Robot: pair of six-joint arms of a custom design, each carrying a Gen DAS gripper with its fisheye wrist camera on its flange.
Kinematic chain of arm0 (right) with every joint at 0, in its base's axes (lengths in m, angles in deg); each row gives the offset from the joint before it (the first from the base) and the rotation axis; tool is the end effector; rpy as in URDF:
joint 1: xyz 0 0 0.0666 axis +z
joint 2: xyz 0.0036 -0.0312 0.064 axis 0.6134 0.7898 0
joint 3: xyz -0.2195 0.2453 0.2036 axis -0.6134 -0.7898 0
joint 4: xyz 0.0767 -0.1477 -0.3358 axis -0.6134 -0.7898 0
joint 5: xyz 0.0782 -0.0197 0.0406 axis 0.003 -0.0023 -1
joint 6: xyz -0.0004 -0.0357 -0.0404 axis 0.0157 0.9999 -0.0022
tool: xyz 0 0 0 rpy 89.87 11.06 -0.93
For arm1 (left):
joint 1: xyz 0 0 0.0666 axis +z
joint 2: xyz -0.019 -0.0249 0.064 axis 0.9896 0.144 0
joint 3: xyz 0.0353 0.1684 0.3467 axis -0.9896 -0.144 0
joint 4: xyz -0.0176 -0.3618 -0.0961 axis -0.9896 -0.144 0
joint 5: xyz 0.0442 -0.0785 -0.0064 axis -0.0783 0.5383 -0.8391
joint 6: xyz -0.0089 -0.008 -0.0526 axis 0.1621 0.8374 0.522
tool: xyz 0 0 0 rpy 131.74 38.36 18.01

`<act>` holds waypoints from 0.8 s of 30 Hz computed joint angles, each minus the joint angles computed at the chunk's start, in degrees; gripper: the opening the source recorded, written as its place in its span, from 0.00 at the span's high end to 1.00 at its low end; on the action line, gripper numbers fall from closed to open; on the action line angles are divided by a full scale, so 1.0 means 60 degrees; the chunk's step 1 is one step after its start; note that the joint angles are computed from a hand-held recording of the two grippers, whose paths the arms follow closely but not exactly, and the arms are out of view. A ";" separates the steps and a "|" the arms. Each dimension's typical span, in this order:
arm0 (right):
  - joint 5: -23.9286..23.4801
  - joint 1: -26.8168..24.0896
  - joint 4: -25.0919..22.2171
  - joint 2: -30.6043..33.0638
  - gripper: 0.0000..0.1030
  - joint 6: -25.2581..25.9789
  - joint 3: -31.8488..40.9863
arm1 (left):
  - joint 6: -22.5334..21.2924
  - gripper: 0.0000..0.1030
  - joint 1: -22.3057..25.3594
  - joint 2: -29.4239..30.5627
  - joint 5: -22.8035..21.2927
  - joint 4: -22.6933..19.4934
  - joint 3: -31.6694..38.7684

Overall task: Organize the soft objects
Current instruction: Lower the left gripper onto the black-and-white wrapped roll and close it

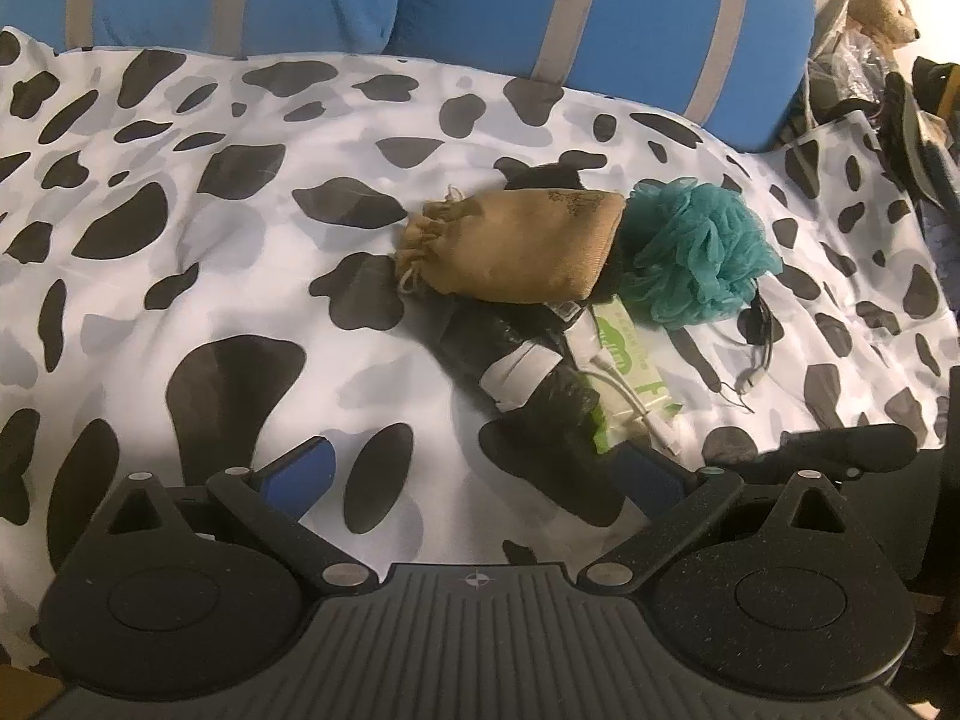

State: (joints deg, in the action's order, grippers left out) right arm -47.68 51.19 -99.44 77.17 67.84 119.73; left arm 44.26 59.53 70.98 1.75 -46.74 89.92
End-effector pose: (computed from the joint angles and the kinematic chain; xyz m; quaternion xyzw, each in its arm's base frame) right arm 0.5332 0.1226 0.2549 -0.0068 0.9570 0.0163 0.2896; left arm 0.6596 -0.2813 0.3266 0.2981 0.9088 -0.1789 0.2309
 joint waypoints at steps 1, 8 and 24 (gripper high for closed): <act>-0.0016 -0.0013 -0.0027 -0.0049 0.93 -0.0033 -0.0027 | 0.0006 0.00 -0.0018 -0.0007 0.0032 0.0050 -0.0031; 0.0241 -0.0338 0.0068 -0.0683 0.96 -0.0520 -0.0419 | 0.0198 0.01 -0.0168 0.0072 0.0220 0.0346 -0.0082; 0.0228 -0.1027 0.0705 -0.2483 0.95 -0.1430 -0.1756 | 0.3288 0.42 -0.0318 0.3317 0.1035 -0.2398 0.4950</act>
